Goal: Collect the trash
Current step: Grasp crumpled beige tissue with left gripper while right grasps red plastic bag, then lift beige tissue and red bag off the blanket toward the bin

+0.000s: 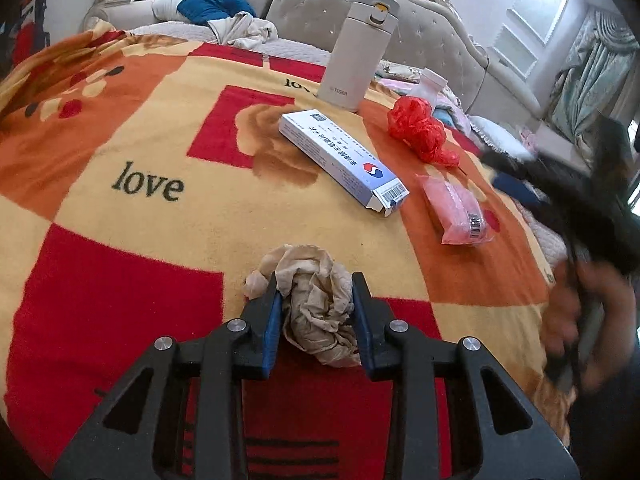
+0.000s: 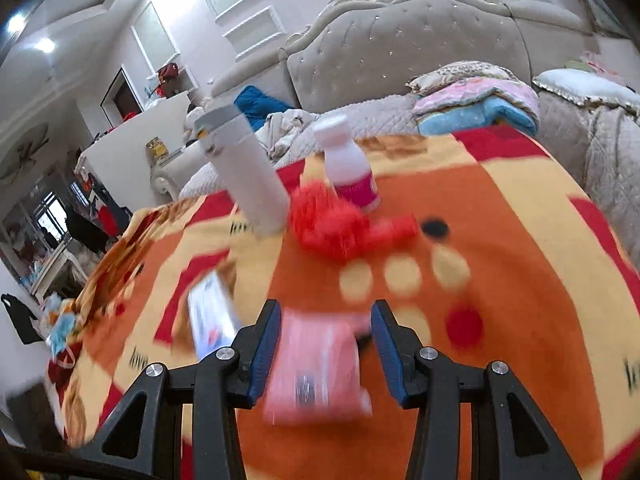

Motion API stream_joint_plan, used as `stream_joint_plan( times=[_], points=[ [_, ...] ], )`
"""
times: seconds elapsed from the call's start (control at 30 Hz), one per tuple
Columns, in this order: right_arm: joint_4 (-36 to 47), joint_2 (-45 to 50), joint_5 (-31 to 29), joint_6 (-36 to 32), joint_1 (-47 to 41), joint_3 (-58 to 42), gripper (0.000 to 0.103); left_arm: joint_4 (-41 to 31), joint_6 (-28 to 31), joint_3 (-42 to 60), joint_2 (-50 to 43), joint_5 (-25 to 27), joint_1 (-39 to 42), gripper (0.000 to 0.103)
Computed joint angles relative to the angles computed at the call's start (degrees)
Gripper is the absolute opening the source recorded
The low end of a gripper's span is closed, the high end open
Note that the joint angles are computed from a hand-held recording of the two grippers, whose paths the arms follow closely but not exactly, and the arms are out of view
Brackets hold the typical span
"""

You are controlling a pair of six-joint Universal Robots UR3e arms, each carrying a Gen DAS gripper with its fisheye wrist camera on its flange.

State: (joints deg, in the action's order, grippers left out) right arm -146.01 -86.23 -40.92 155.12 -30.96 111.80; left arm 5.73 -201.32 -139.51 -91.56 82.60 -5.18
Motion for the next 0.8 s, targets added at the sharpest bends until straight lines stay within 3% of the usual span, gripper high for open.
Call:
stream_joint_plan(
  times=[0.13,0.2,0.33,0.4,0.43,0.47,0.63,0.8],
  points=[
    [-2.2,12.07,-6.77,3.23,8.95,-16.17,0.055,0.44,-0.03,-0.21,-0.18,0.03,0.09,0.03],
    [-0.54,18.38,-8.29,4.25,12.26,-25.16,0.064,0.69,-0.26,-0.52,-0.03,-0.12,0.24,0.03],
    [4.17,27.85,-16.85,5.59,17.52,-38.45,0.065,0.51,-0.17,-0.38,-0.16,-0.01,0.2,0.03],
    [6.95,29.26,-24.0,5.09,19.62,-41.21,0.041,0.46,-0.12,-0.33,-0.21,-0.01,0.22,0.03],
    [8.16,28.58,-23.9,4.13,19.2,-41.04,0.035,0.4,-0.07,-0.28,-0.25,0.01,0.22,0.03],
    [9.18,26.44,-19.88,2.27,17.34,-38.97,0.033,0.4,-0.02,-0.2,-0.35,-0.03,0.28,0.03],
    [10.41,8.42,-7.52,-5.95,6.84,-22.18,0.033,0.13,0.13,-0.07,-0.34,0.21,0.17,0.03],
    [27.74,-11.76,1.78,-24.86,-9.69,-6.71,0.033,-0.19,0.08,0.39,-0.61,0.86,-0.3,0.03]
  ],
)
